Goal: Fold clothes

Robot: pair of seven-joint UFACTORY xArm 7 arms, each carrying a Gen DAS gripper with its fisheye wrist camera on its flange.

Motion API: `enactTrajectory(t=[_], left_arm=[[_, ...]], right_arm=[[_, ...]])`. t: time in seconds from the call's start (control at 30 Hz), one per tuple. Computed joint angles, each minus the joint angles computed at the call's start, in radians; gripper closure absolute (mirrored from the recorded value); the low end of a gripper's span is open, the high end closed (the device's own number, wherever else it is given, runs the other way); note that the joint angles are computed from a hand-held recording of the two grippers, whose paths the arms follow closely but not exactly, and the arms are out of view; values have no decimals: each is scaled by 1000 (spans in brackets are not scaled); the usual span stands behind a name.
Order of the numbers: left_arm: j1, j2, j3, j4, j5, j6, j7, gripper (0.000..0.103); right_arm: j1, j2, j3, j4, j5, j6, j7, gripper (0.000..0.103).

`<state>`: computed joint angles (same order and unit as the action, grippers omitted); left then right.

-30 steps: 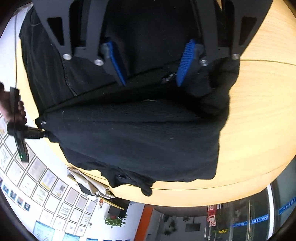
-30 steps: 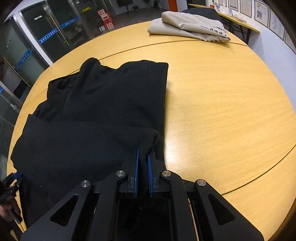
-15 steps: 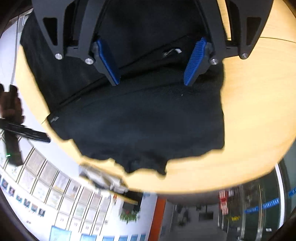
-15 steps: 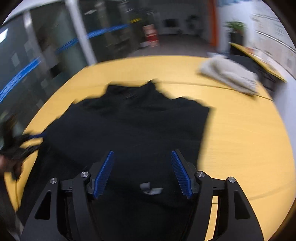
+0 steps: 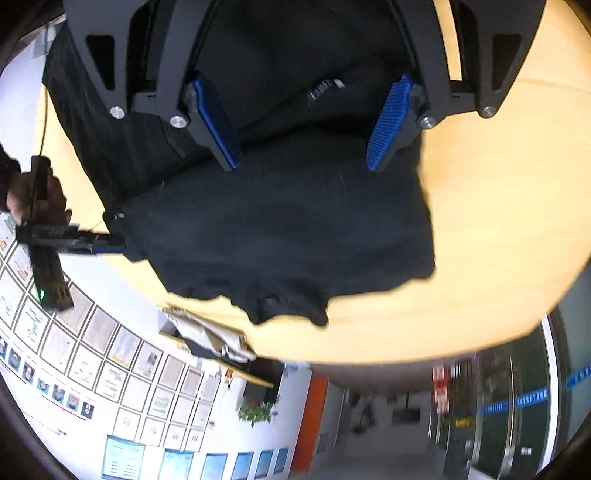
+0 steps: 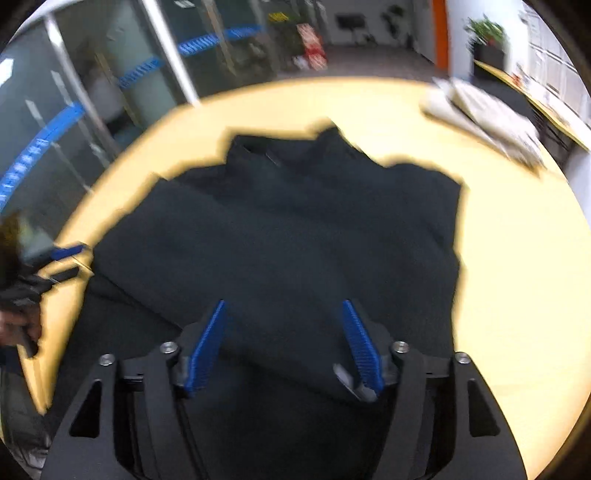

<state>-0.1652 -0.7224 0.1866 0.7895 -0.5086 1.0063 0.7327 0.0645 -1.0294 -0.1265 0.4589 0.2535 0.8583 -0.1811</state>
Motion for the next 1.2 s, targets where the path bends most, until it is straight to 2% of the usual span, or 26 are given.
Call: enactTrajectory(t=[0.07, 0.17, 0.23, 0.3, 0.37, 0.47, 0.57, 0.63, 0.67, 0.7, 0.73, 0.77, 0.8, 0.87, 0.97, 1.07, 1.2], left_arm=[[-1, 32, 4, 7, -4, -12, 6, 27], [6, 87, -11, -7, 24, 35, 8, 27], [14, 50, -28, -56, 43, 34, 41, 22], [26, -9, -42, -112, 58, 21, 49, 19], [25, -32, -51, -137, 56, 7, 30, 19], [14, -2, -35, -118, 18, 11, -18, 17], [13, -18, -33, -133, 15, 2, -18, 16], [10, -16, -27, -130, 14, -1, -15, 16], [9, -15, -18, -127, 10, 6, -15, 16], [9, -13, -9, -124, 5, 14, -15, 16], [11, -13, -4, -122, 1, 21, -14, 16], [12, -15, -2, -122, -2, 24, -11, 16], [13, -17, 1, -123, -4, 28, -8, 16], [16, -23, 3, -127, -6, 32, 0, 16], [21, -28, 7, -129, -11, 39, 3, 16], [29, -43, 5, -138, -7, 45, 7, 16], [35, -61, 9, -139, 3, 67, 4, 16]], right_arm=[[95, 105, -19, 67, 69, -58, -34, 33], [240, 323, -71, 207, 205, -116, -112, 31], [319, 491, -113, 330, 315, -104, -189, 30], [359, 657, -128, 452, 379, -65, -256, 30], [367, 822, -124, 581, 411, -19, -298, 30], [351, 1049, -86, 781, 423, 46, -293, 30], [321, 1186, -40, 913, 445, 99, -278, 30], [309, 1268, -10, 985, 403, 137, -254, 35], [308, 1310, 2, 1022, 359, 157, -238, 42], [310, 1331, 14, 1038, 316, 158, -233, 51], [306, 1331, 28, 1028, 302, 138, -247, 53], [298, 1334, 43, 1026, 296, 130, -257, 70], [284, 1337, 58, 1028, 303, 128, -262, 82], [261, 1328, 86, 1015, 316, 87, -284, 90], [219, 1319, 128, 999, 353, 26, -305, 93], [188, 1314, 154, 953, 358, -54, -275, 94], [160, 1246, 186, 835, 326, -176, -237, 72]])
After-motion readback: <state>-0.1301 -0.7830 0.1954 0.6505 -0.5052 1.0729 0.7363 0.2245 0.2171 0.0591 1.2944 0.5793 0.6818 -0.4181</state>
